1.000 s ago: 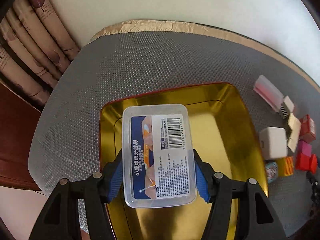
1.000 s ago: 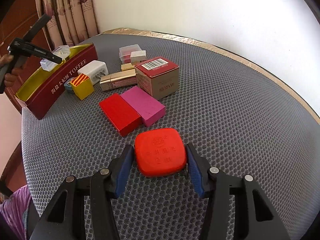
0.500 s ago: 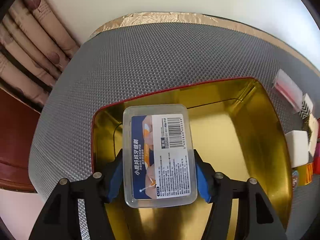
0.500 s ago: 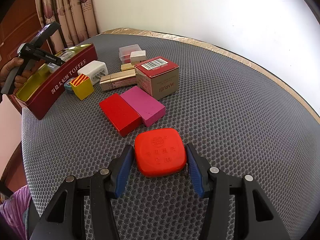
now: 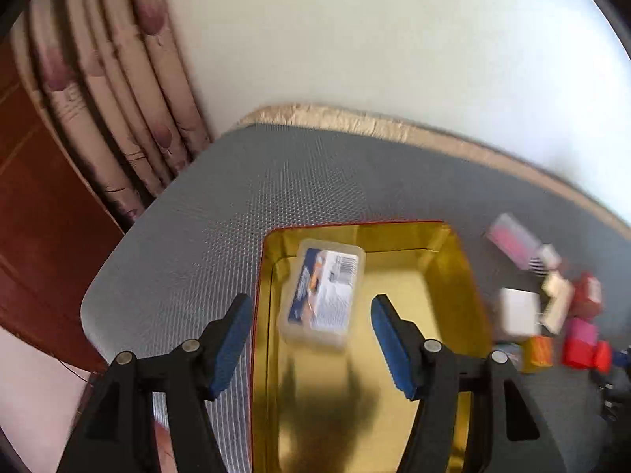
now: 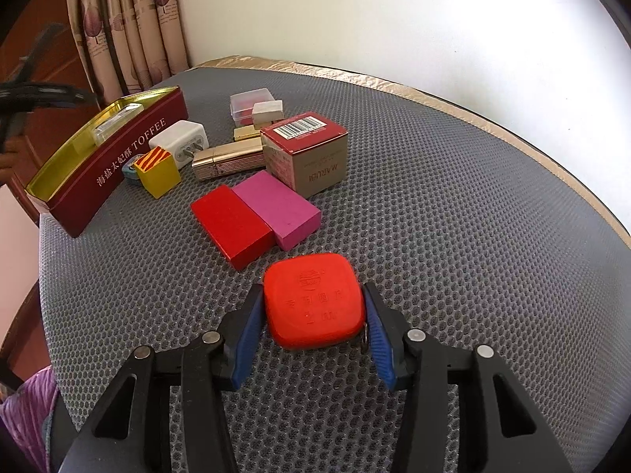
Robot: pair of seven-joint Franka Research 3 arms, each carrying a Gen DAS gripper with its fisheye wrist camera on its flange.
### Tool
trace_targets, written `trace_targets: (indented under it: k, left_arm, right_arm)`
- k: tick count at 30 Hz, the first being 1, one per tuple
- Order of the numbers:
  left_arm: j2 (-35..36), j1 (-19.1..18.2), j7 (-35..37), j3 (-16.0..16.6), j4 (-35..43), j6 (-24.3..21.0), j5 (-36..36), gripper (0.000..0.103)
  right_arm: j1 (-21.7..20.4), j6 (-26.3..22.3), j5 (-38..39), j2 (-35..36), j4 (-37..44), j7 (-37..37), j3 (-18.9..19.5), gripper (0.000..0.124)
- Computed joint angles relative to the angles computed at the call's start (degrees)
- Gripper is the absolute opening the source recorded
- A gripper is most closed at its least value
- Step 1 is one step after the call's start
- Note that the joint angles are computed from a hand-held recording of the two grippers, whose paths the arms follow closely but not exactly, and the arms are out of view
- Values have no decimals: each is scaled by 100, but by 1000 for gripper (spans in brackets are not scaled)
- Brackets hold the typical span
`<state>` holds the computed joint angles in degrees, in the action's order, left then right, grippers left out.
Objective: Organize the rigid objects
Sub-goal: 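Carry the clear plastic box into the gold tin and open the left tool, then carry the red square case into the gold tin and open the right tool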
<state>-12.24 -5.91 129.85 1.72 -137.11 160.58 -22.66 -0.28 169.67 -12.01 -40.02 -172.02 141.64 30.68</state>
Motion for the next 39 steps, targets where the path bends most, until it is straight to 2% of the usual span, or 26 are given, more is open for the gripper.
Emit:
trace_targets:
  k: [3,6,12,17,24,29,33,36,39]
  left_arm:
    - [-820,-95,184,241,-586,-304,-258,64]
    - [-1512,-86,173,455,-1106,-619,-185,64]
    - [-2418,230,-407,405,-2012,-779,657,64]
    - [-2702,240,-682,472,-2462,-715,1223,64]
    - [-2656,93,-616,745,-2511,-773,1447,64]
    - [-2617,63,-542,828,-2497,-770,1438,64]
    - [-2510,70,-504,851,-2439,-795,1396,64]
    - [-2421,94,-466,862,-2394,-816,1350,64]
    - [-2326,140,-454,847,-2351,-818,1329,64]
  right_arm:
    - [-17,-127,-18,-25,46,62,63,45]
    - [29,-310,-16,-78,83,228,86,45]
    - [410,-559,100,-252,33,584,-116,45]
    - [803,-671,309,-337,33,740,-401,45]
    - [1088,-551,553,-349,341,770,-590,45]
    - [947,-208,554,240,1112,550,-512,45]
    - [677,-20,358,1092,2105,230,-325,45]
    - [423,-68,-43,1900,2997,82,-125,45]
    - [222,-273,-772,2738,3886,195,76,45]
